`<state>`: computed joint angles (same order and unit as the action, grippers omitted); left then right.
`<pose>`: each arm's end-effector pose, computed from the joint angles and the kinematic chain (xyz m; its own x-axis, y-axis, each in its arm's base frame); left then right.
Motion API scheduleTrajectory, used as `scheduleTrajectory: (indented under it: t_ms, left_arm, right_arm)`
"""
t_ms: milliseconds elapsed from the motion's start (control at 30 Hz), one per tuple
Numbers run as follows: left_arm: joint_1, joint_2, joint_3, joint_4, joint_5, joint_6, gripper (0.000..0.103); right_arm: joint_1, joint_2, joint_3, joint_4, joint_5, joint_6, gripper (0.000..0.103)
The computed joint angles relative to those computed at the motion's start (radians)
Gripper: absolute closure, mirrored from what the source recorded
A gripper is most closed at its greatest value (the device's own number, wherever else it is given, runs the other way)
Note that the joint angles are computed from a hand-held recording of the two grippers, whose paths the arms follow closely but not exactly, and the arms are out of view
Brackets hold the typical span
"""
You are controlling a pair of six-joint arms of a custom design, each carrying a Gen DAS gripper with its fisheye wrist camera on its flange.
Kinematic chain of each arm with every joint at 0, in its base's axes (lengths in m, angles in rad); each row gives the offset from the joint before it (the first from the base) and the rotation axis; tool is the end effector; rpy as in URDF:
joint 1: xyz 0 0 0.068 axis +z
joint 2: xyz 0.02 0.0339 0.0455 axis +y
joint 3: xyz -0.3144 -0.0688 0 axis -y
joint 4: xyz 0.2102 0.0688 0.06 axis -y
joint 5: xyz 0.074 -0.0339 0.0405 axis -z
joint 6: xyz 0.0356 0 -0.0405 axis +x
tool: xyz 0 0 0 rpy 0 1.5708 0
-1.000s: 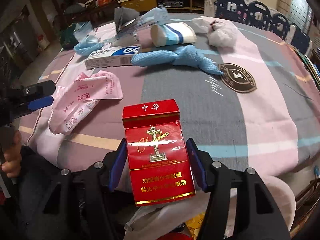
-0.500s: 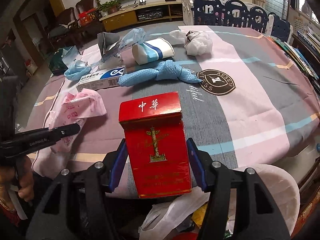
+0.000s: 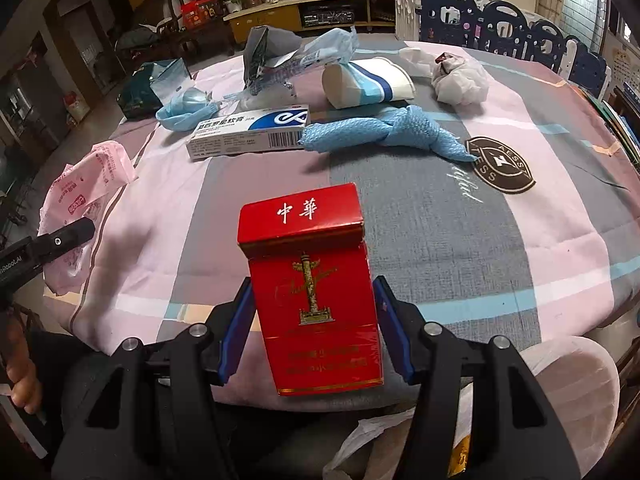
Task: Collect trash
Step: 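Lift the red cigarette box and pink bag off the table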
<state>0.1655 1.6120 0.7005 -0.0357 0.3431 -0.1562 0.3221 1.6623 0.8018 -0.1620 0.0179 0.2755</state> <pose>0.2702 0.0330 0.2110 -0.7970 -0.2816 -0.5344 -0.0864 0.9287 -0.3606 0.2738 0.0907 0.2128 -0.8627 -0.0012 -0.5057 -0.0758 0.9890 0.1271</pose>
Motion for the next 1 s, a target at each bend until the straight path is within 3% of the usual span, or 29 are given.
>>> scheduleTrajectory:
  t_ms: [1000]
  left_arm:
    - [0.007,0.05,-0.006,0.013,-0.02,0.002,0.083]
  right_arm:
    - [0.012,0.037,-0.012,0.028,0.003,0.024,0.045]
